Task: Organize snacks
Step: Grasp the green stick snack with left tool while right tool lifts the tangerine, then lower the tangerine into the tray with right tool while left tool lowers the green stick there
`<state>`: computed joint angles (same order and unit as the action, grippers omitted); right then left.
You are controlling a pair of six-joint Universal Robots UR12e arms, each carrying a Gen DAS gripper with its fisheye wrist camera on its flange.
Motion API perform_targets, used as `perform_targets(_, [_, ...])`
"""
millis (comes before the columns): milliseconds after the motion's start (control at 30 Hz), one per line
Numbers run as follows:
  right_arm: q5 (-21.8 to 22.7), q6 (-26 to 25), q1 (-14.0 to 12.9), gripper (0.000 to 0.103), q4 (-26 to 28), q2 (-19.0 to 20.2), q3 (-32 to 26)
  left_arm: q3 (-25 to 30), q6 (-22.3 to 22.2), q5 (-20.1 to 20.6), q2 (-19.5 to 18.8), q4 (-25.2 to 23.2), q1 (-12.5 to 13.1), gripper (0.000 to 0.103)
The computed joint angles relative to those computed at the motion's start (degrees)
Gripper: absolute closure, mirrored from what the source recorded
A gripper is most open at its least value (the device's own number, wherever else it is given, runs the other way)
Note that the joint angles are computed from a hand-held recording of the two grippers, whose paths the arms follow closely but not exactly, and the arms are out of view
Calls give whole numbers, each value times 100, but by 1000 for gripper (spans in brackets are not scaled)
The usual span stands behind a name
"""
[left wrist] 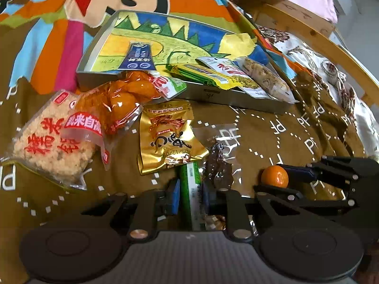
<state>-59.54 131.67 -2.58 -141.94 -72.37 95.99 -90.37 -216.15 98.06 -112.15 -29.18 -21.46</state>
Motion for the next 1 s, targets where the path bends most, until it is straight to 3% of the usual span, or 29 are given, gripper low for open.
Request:
perform_targets(333, [402, 221, -144, 67, -515, -264, 287, -182, -1145, -398, 257, -158, 2, 84])
perform_targets(667, [622, 500, -319, 67, -1458, -489, 661, -685, -2374, -1229, 490, 886, 22, 84])
perform_targets(1000, [594, 936, -327, 67, -2616, -388, 788, -742, -2101, -391, 443, 1930, -181, 84])
